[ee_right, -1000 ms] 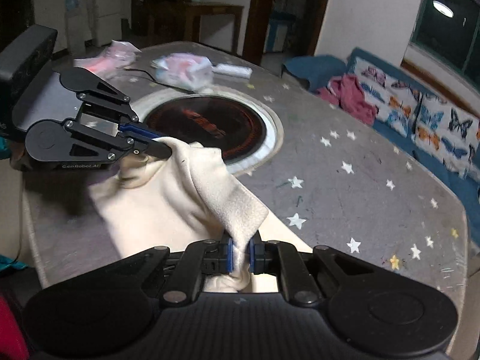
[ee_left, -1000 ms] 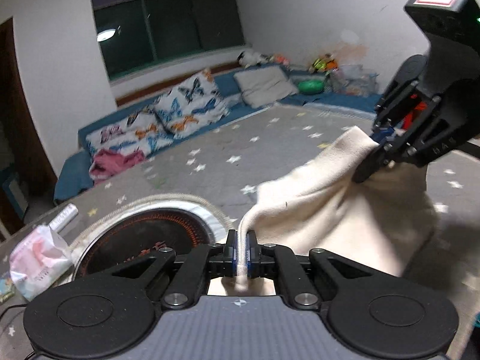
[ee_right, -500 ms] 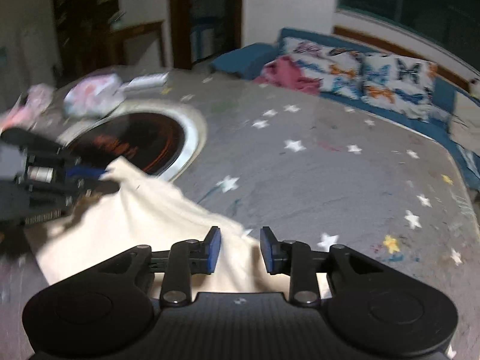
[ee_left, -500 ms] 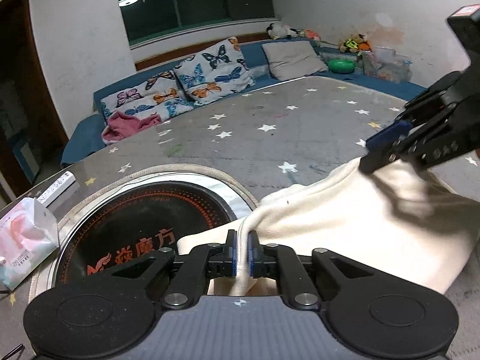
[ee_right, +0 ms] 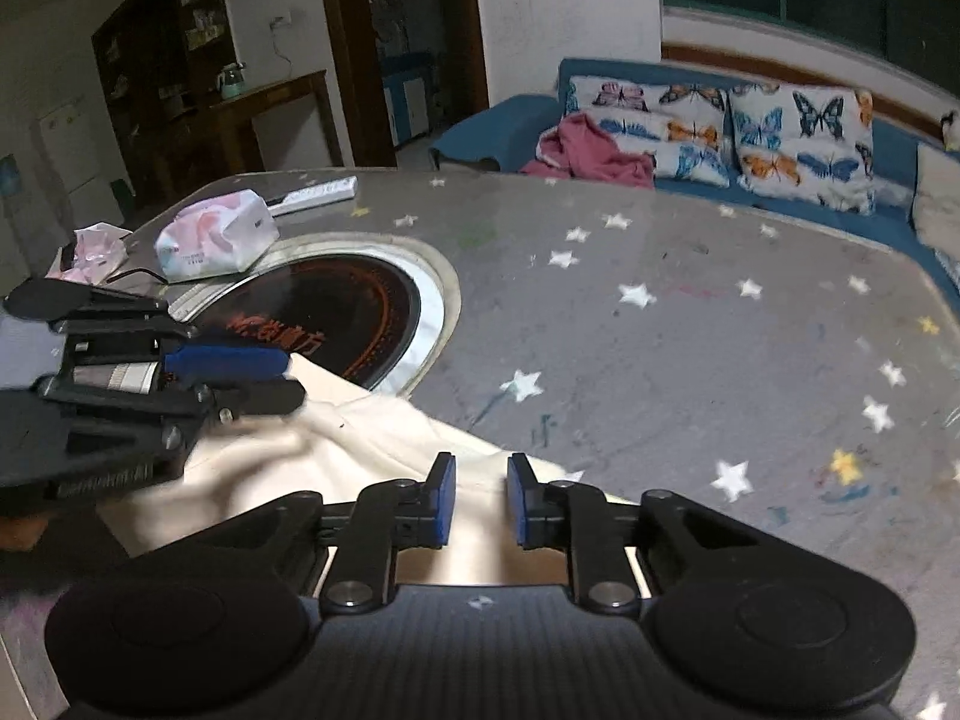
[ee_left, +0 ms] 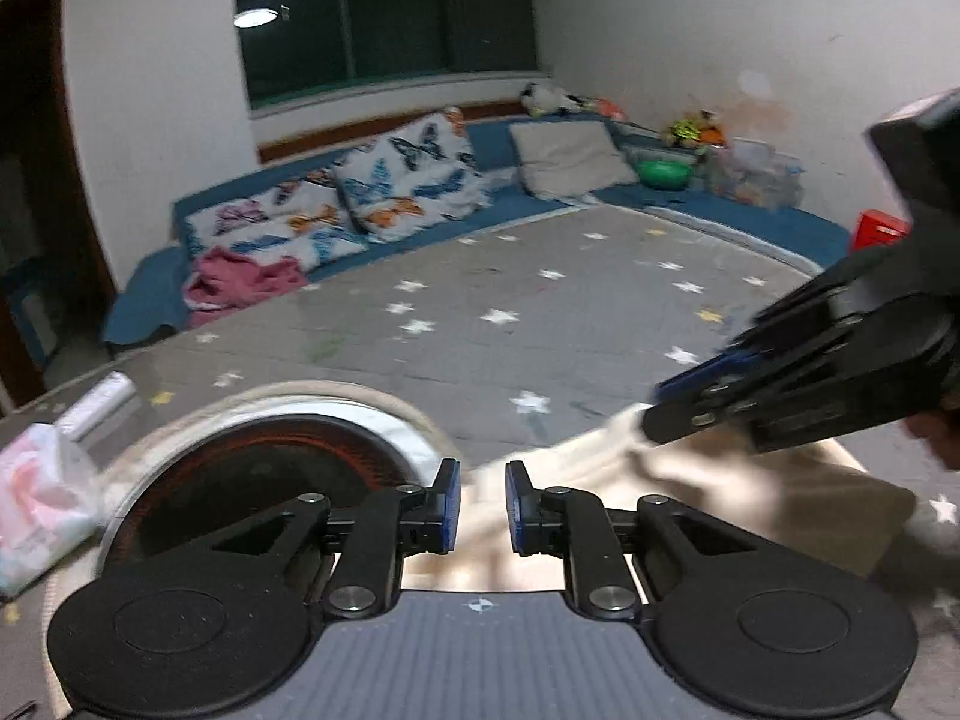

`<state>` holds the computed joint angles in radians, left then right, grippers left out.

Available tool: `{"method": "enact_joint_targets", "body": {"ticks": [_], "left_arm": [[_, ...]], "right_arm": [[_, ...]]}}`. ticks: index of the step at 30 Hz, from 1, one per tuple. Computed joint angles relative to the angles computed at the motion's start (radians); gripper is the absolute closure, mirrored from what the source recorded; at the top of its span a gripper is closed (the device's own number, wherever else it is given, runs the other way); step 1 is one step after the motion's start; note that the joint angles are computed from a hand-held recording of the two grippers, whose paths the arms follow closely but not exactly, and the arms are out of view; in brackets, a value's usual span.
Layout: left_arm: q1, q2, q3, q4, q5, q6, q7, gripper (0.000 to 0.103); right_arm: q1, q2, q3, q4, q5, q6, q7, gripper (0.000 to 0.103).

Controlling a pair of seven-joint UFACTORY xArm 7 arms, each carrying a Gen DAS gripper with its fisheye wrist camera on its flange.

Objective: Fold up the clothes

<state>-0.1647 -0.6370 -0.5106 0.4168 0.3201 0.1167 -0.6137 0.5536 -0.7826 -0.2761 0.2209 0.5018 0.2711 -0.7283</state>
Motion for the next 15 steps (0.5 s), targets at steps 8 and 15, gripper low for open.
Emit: {"method": "enact_joint_targets", "body": {"ticks": [8, 15], "left_arm": [[0.083, 0.126, -0.067, 0.051, 0.052, -0.024, -0.023, 0.087], [0.149, 0.138, -0.117, 0.061, 0.091, -0.047, -0.089, 0.084]], "right_arm": [[0.051, 0.090, 0.010, -0.023, -0.006, -0.152, 0.068, 0.087], [0.067, 0.039, -0.006, -0.072, -0.087, -0.233, 0.120, 0.086]]}}
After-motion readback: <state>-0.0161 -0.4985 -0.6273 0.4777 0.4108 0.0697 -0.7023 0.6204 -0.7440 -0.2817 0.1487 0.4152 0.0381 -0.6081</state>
